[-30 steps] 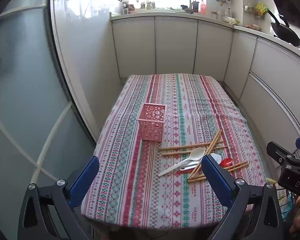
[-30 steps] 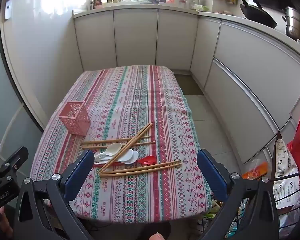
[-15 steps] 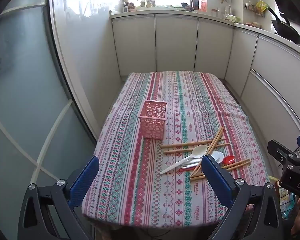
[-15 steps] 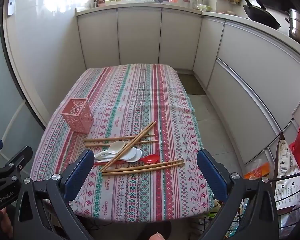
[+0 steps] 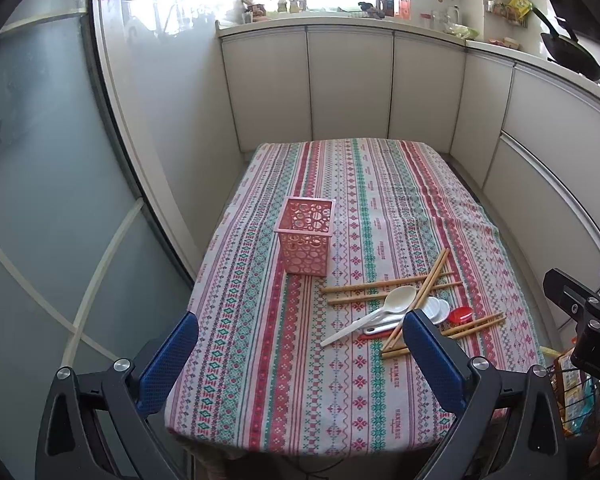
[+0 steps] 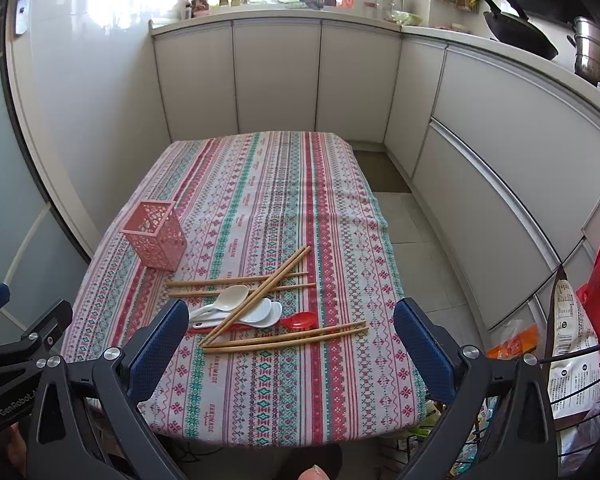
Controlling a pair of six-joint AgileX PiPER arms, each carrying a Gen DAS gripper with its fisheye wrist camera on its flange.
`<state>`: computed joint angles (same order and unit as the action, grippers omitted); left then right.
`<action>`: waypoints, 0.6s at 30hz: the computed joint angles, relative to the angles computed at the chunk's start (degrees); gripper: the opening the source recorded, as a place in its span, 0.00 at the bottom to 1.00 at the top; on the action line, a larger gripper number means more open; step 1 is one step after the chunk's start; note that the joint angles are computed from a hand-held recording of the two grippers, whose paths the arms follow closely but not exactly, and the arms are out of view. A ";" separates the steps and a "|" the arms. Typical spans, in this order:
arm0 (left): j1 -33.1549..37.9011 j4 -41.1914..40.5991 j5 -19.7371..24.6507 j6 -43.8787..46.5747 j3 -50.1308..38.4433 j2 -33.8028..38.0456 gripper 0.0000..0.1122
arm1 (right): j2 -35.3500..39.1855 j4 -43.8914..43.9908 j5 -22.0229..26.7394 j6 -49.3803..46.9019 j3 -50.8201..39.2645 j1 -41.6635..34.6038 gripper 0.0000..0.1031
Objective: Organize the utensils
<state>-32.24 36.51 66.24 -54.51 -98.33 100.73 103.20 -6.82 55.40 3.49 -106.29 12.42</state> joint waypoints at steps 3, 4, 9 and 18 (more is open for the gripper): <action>-0.05 0.04 -0.12 -0.04 0.35 -0.21 0.92 | -0.15 0.31 -0.17 -0.08 0.36 -0.22 1.00; -0.07 -0.02 0.14 0.16 -0.27 0.19 0.92 | -0.17 0.55 -0.17 -0.34 0.39 -0.41 1.00; -0.07 -0.07 0.10 0.16 -0.24 0.14 0.92 | 0.11 1.30 0.11 -1.07 -0.23 -0.76 1.00; -0.37 0.07 0.47 0.02 -0.86 0.52 0.92 | 0.11 1.98 0.66 -1.62 -0.48 -0.76 1.00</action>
<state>-32.61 36.58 66.71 -54.49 -99.19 101.25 103.32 -4.84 56.07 1.87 -106.77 11.66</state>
